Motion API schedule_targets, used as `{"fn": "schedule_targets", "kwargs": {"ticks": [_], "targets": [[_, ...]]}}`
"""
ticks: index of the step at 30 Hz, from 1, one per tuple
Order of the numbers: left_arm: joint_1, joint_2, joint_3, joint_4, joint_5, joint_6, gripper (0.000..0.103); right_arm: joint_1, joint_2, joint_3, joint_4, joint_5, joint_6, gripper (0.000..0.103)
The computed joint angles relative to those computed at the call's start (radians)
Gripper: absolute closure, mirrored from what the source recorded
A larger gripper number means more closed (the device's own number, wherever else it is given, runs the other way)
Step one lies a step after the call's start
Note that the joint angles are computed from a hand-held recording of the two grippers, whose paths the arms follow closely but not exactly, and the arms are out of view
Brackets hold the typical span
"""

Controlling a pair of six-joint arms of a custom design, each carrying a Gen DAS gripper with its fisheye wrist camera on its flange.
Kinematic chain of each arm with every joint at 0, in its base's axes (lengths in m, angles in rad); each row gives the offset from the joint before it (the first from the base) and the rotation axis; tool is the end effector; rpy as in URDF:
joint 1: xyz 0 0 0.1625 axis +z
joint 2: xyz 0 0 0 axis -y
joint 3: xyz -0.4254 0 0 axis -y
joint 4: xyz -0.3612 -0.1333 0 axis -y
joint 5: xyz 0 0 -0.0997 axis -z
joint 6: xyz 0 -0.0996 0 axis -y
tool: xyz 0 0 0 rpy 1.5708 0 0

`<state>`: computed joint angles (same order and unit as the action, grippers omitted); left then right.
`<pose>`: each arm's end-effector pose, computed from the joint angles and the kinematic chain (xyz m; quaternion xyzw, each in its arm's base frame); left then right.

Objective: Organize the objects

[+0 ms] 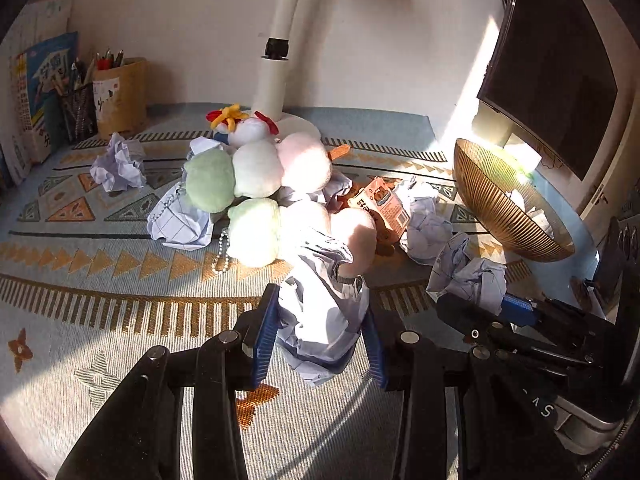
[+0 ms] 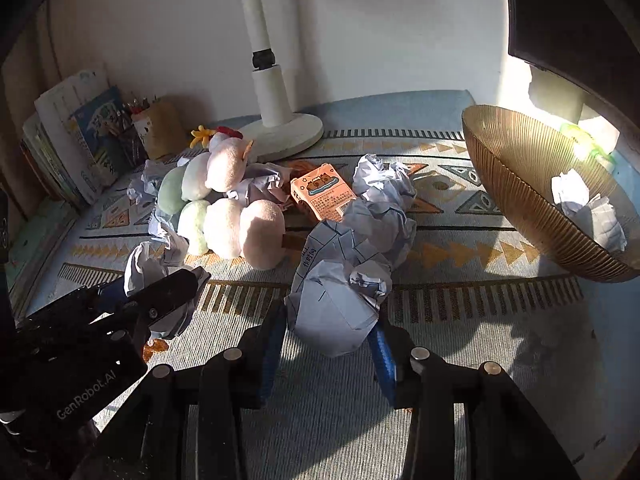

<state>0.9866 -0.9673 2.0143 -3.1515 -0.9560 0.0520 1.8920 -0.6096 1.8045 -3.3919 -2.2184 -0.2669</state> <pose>-0.1438 -0.5634 0.1807 0.2118 0.8982 -0.3192 0.2155 0.2616 -0.5545 0.0641 0.1676 -0.8916 0.3001 0.2947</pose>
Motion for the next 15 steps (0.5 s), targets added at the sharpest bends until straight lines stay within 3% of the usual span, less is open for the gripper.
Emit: {"fn": "schedule_targets", "kwargs": {"ticks": [4, 6, 7, 8, 12, 15], "targets": [[0.011, 0.011, 0.010, 0.002, -0.005, -0.010, 0.067, -0.029, -0.005, 0.005, 0.056, 0.014, 0.061, 0.061], [0.007, 0.011, 0.030, -0.074, -0.016, 0.019, 0.066, -0.038, -0.015, 0.003, 0.075, 0.038, 0.069, 0.049], [0.007, 0.010, 0.033, -0.082, -0.022, 0.026, 0.065, -0.039, -0.017, 0.009, 0.057, 0.045, 0.064, 0.034], [0.009, 0.009, 0.032, -0.077, -0.026, 0.027, 0.065, -0.036, -0.014, 0.013, 0.033, 0.039, 0.057, 0.030], [0.011, 0.011, 0.026, -0.065, -0.025, 0.017, 0.065, -0.031, -0.004, 0.001, 0.049, 0.022, 0.051, 0.030], [0.013, 0.008, 0.028, -0.067, -0.034, 0.015, 0.065, -0.017, 0.022, -0.028, 0.064, -0.045, 0.043, 0.030]]}}
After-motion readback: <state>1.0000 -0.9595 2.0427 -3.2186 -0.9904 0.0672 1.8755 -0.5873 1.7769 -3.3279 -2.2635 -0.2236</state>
